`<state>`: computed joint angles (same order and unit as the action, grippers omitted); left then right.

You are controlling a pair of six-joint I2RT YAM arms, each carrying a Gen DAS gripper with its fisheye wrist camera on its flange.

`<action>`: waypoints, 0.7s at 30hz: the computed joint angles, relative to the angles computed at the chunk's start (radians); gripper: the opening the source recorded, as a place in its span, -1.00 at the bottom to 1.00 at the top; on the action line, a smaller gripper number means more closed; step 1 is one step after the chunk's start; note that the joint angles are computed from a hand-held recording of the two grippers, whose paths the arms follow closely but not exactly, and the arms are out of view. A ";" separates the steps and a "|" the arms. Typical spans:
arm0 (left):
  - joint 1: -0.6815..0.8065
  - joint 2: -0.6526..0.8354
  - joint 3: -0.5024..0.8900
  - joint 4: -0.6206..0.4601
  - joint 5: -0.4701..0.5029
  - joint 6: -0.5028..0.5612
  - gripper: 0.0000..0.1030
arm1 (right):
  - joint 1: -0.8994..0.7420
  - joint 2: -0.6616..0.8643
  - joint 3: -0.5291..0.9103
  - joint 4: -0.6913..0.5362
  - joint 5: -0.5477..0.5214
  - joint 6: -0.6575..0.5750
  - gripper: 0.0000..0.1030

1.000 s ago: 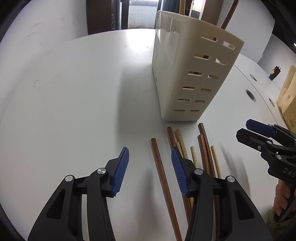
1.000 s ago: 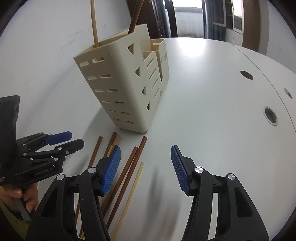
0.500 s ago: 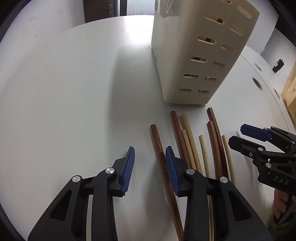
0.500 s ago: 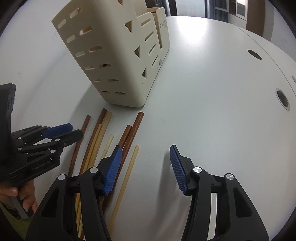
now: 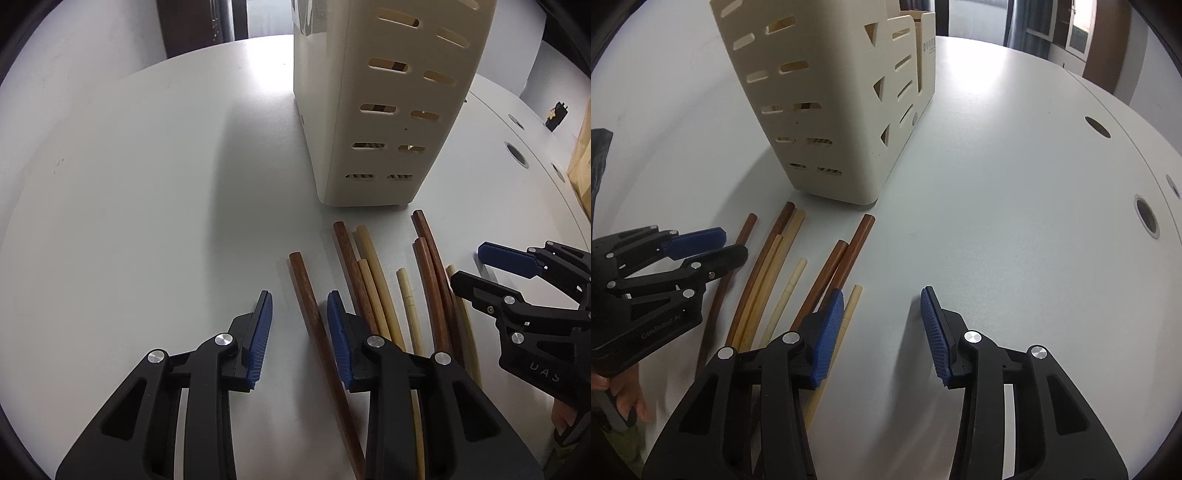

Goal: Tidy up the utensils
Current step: 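Close the right gripper on a light bamboo chopstick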

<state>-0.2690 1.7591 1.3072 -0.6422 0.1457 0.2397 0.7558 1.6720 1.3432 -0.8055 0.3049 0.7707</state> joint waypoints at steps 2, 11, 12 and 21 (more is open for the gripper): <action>-0.006 -0.007 -0.010 0.013 -0.013 0.005 -0.43 | 0.010 0.008 0.009 -0.008 0.017 -0.002 -0.16; -0.040 -0.007 -0.029 0.053 -0.041 0.003 -0.80 | 0.051 0.004 -0.003 0.013 0.058 0.022 -0.78; -0.041 -0.009 -0.030 0.054 -0.041 0.003 -0.80 | 0.046 -0.007 -0.017 0.024 0.050 0.020 -0.78; -0.017 -0.022 -0.047 0.064 -0.025 -0.004 -0.87 | 0.026 -0.046 -0.071 0.074 0.018 0.011 -0.89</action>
